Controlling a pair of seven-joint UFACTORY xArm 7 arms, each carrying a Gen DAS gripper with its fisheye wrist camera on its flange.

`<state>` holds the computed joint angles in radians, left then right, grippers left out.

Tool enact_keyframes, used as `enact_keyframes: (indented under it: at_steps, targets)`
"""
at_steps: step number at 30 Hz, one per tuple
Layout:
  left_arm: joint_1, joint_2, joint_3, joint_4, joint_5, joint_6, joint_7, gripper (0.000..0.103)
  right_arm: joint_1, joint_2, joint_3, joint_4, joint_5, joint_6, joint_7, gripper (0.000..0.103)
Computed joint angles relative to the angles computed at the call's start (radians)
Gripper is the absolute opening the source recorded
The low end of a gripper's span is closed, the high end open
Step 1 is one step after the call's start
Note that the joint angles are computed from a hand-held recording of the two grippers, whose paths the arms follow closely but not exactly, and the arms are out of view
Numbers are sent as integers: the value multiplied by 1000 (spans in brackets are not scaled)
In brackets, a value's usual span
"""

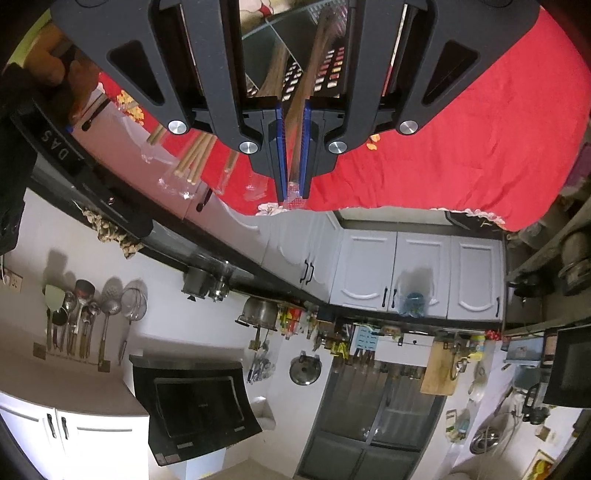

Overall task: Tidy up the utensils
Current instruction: 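Lower the chopsticks into the caddy compartments and open both tools, then withdraw both open tools and move them down to the remaining chopsticks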

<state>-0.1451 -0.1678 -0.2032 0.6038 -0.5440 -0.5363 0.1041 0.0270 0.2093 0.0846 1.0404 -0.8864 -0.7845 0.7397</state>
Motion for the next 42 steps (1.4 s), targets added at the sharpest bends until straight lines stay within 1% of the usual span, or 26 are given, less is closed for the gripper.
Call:
enact_keyframes:
  at_steps: [3,5,6,7,8,9,10,11,12,13,14,15,16,17,19,20,22,24,27,30,32,34,36,39,42]
  targets:
    - [-2,-13,-2,-10,1,18,-14,7,-13,-28,-6,-16,-43,24,45,23]
    - [1,-33,-7,-23,-5,26,-20,18,-24,-39,-11,-10,-97,42,98,28]
    - [4,-45,-12,-29,-7,29,-23,27,-29,-46,-14,-9,-122,51,125,31]
    - [12,-52,-21,-30,-15,37,-18,33,-32,-52,-17,-8,-140,59,143,34]
    - [18,-61,-29,-32,-19,43,-17,35,-36,-62,-21,-6,-172,74,171,36]
    - [15,-74,-22,-40,-4,47,-34,39,-40,-73,-25,-2,-211,91,206,39]
    - [18,-80,-24,-41,4,50,-45,43,-43,-77,-30,1,-237,95,228,43]
    - [18,-91,-21,-47,19,53,-59,47,-50,-82,-35,13,-294,99,279,44]
    - [33,-96,-40,-48,8,54,-55,53,-51,-90,-41,9,-309,100,297,47]
    - [64,-104,-83,-45,-39,62,-27,57,-52,-93,-46,8,-323,100,312,53]
    - [89,-110,-116,-38,-77,74,-4,58,-55,-97,-52,15,-364,103,355,56]
    - [107,-117,-136,-35,-101,89,8,63,-57,-99,-57,22,-397,102,388,58]
    - [142,-128,-178,-30,-152,110,32,69,-57,-103,-62,30,-441,104,424,59]
    - [161,-136,-199,-30,-172,121,39,73,-55,-107,-66,33,-460,108,437,60]
    - [185,-156,-223,-37,-183,139,33,82,-52,-124,-75,24,-487,113,453,65]
    - [198,-166,-237,-41,-185,142,27,85,-52,-128,-79,21,-497,109,460,66]
    - [256,-194,-301,-48,-210,159,28,92,-52,-141,-86,14,-521,92,479,70]
    - [287,-223,-332,-61,-209,177,9,92,-52,-154,-91,-1,-523,85,470,74]
    - [298,-272,-350,-93,-195,187,-39,92,-56,-172,-98,-15,-548,69,481,77]
    - [332,-320,-391,-117,-187,207,-77,92,-65,-195,-107,-42,-554,47,479,81]
    - [346,-348,-414,-135,-181,212,-107,92,-72,-198,-111,-44,-578,30,497,82]
    - [342,-372,-419,-152,-168,223,-140,92,-79,-207,-116,-54,-595,18,503,83]
    - [358,-394,-440,-161,-158,242,-168,92,-83,-214,-117,-57,-612,13,511,84]
    - [363,-420,-455,-179,-134,264,-208,92,-93,-228,-122,-81,-619,5,500,84]
    - [375,-439,-475,-194,-108,268,-249,92,-103,-239,-126,-97,-632,-5,503,85]
